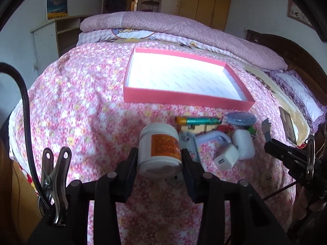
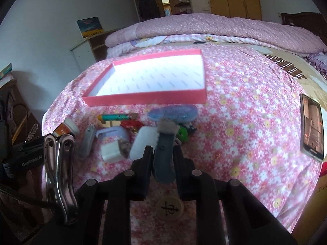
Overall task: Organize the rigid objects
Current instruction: 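Carry the jar in the left tool and the tube in the right tool over the pink tray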
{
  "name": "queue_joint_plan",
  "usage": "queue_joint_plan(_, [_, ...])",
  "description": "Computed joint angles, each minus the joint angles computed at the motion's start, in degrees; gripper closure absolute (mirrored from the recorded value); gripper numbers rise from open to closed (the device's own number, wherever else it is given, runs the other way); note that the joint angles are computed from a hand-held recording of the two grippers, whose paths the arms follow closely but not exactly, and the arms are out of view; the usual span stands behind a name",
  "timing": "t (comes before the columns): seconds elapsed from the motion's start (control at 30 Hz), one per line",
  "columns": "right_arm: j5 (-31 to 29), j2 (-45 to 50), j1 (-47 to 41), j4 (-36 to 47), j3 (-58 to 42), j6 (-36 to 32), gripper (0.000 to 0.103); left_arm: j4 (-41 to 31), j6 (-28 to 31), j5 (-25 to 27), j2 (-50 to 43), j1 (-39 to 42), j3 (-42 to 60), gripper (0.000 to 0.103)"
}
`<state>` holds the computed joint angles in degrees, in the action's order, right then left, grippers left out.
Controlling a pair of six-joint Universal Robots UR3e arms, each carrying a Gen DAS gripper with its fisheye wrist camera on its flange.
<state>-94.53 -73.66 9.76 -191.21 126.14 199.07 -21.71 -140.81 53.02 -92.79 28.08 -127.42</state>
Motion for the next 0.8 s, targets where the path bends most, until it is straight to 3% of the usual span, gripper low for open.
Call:
queue_joint_plan(0.27, [3.4, 0.0, -2.8, 3.3, -4.5, -2.4, 0.082, 0.9, -5.2, 0.6, -4.6, -4.8, 8.5, 0.060])
queue_joint_plan(0.57, [6.3, 4.4, -6.0, 10.2, -16.1, -5.3, 0.082, 2.8, -11.8, 6.0, -15.6, -13.1, 23.5, 0.060])
queue_joint_plan(0.8, [8.2, 9.5, -8.7, 16.3, -26.0, -6.0, 0.082, -0.9, -16.0, 10.2, -25.3, -17.4, 37.3, 0.060])
